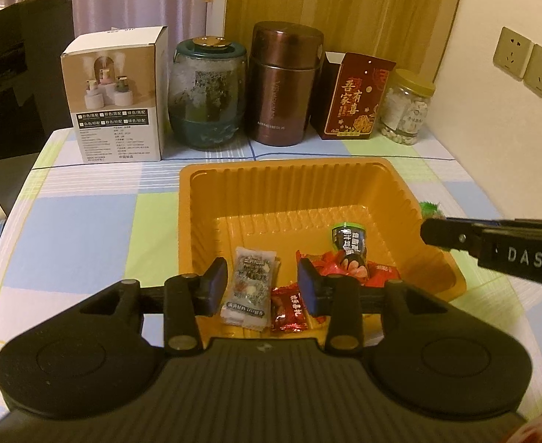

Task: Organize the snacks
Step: 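Lower both candies into the orange tray and open both grippers, then move both open grippers back toward the candies left on the cloth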

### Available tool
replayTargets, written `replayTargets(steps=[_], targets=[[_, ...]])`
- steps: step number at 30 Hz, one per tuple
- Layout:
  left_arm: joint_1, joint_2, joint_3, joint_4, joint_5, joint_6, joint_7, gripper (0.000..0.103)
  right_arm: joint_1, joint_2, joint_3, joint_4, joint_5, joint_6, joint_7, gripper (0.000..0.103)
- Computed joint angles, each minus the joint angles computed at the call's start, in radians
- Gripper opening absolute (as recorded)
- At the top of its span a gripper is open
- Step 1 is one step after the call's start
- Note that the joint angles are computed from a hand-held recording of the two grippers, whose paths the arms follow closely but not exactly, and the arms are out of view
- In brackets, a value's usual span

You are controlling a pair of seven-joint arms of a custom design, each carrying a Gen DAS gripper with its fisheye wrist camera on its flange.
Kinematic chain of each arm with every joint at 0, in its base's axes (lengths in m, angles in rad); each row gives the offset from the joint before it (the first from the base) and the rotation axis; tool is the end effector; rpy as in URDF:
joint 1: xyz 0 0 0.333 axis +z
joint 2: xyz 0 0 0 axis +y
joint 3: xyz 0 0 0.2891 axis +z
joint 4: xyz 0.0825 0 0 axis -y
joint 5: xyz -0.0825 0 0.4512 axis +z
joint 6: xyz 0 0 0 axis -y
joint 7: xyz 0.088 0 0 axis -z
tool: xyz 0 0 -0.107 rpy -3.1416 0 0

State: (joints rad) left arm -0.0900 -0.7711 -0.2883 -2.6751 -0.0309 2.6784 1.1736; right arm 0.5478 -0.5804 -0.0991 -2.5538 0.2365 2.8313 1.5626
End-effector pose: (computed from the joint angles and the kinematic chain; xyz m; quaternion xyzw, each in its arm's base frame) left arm 0.4226 -0.1650 0.5006 -0.6685 0.6418 -0.2982 0.2288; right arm 0.4533 0.2030 0.5124 -0.7173 0.5541 -0.1283 0.4025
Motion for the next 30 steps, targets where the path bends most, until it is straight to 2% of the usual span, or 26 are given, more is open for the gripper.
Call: replayTargets(steps=[3,6,9,11,12,13,15,22,30], targets=[[-0.001,-0.007,0.003,-0.007,-0.003,0.004,-0.003,0.038,0.001,0.011,0.003,0.006,0.004,0.007,0.006,0.02],[0.0,-0.015,0.003,-0.014,-0.003,0.003,-0.004,0.04,0.026,0.02,-0.02,0.01,0.033,0.019,-0.006,0.021],[-0.002,-0.028,0.002,-0.025,-0.004,-0.002,-0.008,0.046,0.061,0.029,-0.052,0.009,0.087,0.052,-0.02,0.021],[-0.008,-0.039,0.006,-0.034,-0.01,-0.006,-0.009,0.049,0.04,0.028,-0.036,0.006,0.087,0.055,0.006,0.023],[-0.011,-0.046,0.007,-0.039,-0.013,-0.009,-0.011,0.05,0.034,0.024,-0.032,0.003,0.083,0.057,0.012,0.029],[-0.014,-0.055,0.007,-0.045,-0.016,-0.011,-0.013,0.05,0.032,0.017,-0.031,-0.005,0.082,0.061,0.015,0.04],[-0.02,-0.076,0.007,-0.059,-0.023,-0.019,-0.019,0.05,0.021,-0.002,-0.026,-0.021,0.072,0.061,0.03,0.046],[-0.05,-0.169,-0.007,-0.107,-0.039,-0.068,-0.057,0.052,-0.03,-0.138,0.005,-0.123,0.003,0.003,0.106,0.046],[-0.104,-0.343,-0.047,-0.172,-0.025,-0.175,-0.133,0.054,-0.062,-0.374,0.038,-0.261,-0.073,-0.092,0.2,0.046]])
